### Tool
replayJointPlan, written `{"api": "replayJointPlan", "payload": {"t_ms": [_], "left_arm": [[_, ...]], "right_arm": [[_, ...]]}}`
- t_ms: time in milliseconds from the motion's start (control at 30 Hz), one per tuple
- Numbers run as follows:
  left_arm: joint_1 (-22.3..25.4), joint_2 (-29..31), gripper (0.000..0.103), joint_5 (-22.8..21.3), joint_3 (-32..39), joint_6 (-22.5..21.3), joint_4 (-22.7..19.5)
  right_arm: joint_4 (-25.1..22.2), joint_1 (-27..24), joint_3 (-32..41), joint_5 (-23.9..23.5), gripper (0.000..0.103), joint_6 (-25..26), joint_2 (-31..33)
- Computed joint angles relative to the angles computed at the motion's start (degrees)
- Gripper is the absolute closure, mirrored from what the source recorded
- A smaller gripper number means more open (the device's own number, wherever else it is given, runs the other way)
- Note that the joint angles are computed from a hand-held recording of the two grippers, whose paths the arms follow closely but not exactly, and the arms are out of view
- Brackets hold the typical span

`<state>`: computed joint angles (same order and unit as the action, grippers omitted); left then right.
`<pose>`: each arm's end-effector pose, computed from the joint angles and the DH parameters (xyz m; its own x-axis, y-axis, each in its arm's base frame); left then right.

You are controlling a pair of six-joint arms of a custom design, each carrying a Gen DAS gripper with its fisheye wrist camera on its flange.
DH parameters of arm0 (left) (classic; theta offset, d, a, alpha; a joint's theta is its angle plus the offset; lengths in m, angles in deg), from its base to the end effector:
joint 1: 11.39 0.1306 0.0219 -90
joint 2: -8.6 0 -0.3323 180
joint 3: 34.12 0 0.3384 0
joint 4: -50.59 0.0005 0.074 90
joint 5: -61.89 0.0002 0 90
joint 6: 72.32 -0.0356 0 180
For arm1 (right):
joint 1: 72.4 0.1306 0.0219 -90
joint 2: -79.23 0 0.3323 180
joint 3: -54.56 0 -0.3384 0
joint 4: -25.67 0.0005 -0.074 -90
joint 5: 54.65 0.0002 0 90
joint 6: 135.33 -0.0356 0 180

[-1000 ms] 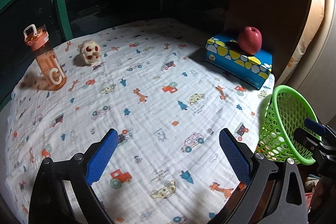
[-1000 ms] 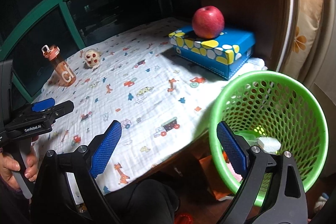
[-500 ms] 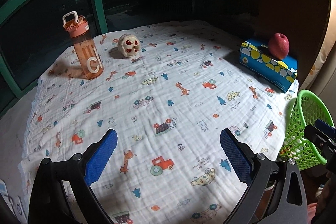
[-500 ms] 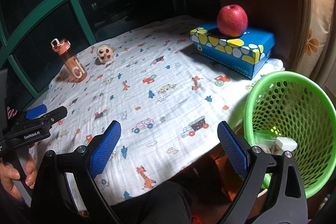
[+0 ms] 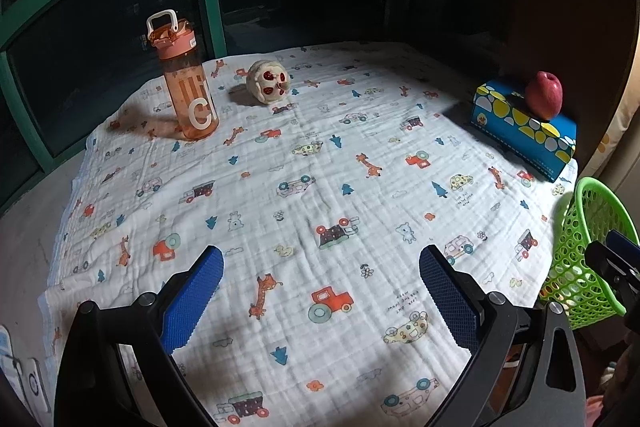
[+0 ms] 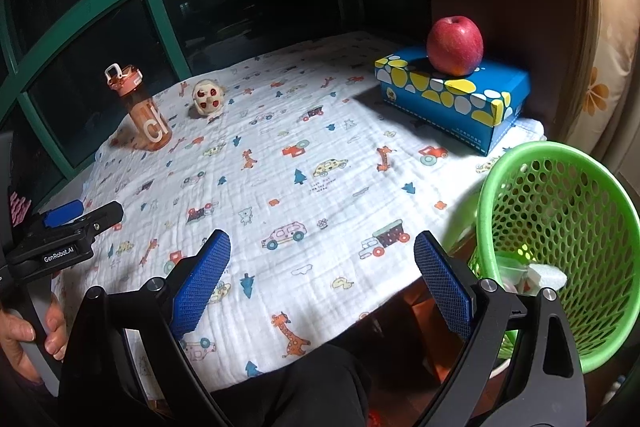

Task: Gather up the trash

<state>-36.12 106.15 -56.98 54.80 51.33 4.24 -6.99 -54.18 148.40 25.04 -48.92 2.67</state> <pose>0.4251 -0.1774 0.3230 -0.6828 -0.2198 -0.6968 -0.3167 0.9485 0.0112 0.4858 0.1661 0.3239 -0.6647 -0.1539 -0.7311 -0.3926 0.9045 0.1665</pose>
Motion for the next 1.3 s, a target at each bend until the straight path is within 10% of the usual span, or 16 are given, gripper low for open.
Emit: {"api": "replayJointPlan", "payload": {"t_ms": [1300], "left_arm": [[-2.3,-1.6,0.007,-5.8,-1.0,2.6,-1.1]], "right_arm": [[1.3,1.2,-2.0,0.8,0.009,1.1,-2.1]]}}
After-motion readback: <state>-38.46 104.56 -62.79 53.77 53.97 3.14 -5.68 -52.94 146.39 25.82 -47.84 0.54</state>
